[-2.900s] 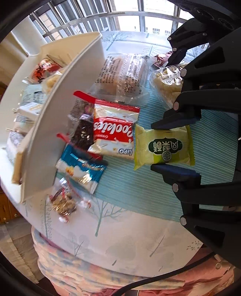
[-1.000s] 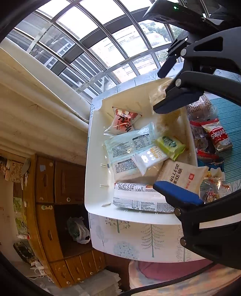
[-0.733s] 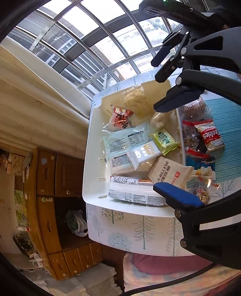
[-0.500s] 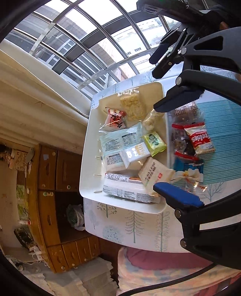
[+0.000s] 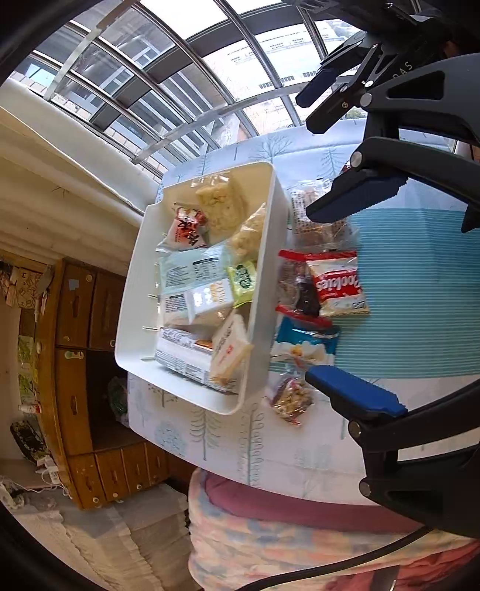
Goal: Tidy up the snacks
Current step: 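Withdraw both tools toward the clear bread bag and red foil packet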
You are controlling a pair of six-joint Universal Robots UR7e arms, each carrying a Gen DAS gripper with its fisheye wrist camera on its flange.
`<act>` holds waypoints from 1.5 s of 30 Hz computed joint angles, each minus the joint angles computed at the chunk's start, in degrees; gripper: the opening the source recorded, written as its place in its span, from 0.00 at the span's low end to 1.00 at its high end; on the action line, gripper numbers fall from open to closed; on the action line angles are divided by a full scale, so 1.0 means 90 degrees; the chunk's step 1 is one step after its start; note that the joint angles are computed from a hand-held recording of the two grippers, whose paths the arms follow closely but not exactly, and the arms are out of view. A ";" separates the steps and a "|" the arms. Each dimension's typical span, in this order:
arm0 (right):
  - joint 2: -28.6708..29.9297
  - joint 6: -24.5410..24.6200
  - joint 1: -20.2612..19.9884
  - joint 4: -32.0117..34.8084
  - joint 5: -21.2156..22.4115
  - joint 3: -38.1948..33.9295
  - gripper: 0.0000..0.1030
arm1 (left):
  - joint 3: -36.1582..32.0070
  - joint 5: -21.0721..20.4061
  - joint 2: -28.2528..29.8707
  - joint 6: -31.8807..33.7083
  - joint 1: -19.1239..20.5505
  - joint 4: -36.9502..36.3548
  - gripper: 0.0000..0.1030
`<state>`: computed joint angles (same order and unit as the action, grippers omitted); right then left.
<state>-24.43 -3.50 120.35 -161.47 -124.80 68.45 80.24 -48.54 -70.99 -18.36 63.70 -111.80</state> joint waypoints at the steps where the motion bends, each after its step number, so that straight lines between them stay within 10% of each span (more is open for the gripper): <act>1: -0.0070 -0.0117 -0.0002 -0.0064 -0.0003 0.0133 0.69 | 0.0095 -0.0006 -0.0046 -0.0096 -0.0024 0.0010 0.76; 27: -0.0635 -0.3087 -0.0119 -0.0544 -0.0510 0.1953 0.69 | 0.0405 -0.0386 0.0450 -0.2046 0.0013 0.1441 0.76; 36: -0.0679 -0.3151 -0.0313 -0.0262 -0.0761 0.2068 0.69 | -0.0076 -0.0222 0.1121 -0.1314 -0.0026 0.1676 0.76; 45: -0.0666 -0.3408 -0.0515 -0.0255 -0.0850 0.2172 0.69 | -0.0306 0.0574 0.1741 0.0884 -0.0194 0.1299 0.76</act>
